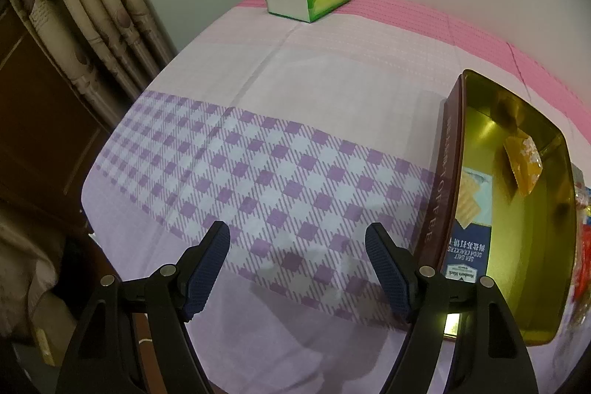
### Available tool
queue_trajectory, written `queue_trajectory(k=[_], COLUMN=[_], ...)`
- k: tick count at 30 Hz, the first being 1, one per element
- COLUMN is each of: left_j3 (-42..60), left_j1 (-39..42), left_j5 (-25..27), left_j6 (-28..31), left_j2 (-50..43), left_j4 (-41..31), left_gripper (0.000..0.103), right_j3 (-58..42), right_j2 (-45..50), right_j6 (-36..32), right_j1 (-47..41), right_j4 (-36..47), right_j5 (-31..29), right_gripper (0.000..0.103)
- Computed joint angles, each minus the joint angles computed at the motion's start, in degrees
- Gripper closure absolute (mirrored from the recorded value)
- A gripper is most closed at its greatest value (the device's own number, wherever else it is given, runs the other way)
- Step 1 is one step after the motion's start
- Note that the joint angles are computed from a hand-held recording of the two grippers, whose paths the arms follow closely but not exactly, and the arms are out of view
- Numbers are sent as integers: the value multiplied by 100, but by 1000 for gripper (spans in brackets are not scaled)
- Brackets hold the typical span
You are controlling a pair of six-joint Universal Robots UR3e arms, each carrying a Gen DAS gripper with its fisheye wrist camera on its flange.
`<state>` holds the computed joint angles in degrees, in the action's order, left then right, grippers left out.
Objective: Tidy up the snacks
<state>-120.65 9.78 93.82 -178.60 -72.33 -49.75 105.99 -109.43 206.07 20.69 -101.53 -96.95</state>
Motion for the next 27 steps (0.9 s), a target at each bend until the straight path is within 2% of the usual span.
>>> queue_trajectory(k=[9,17,27], left_j3=[37,88,129], left_j1=[-58,-90,-325], left_j5=[32,83,166], left_j6=[-38,-39,-45], left_j2=[-31,-64,-136], left_j4=[-11,-39,121], left_gripper=[27,27,27], right_j3=[455,739,1185], right_j2=[205,149,-495], right_j6=[592,826,393], right_j1=[178,264,-74], right_j4=[-427,-686,-411], right_j5=[166,45,-228], right_gripper=[54,66,67])
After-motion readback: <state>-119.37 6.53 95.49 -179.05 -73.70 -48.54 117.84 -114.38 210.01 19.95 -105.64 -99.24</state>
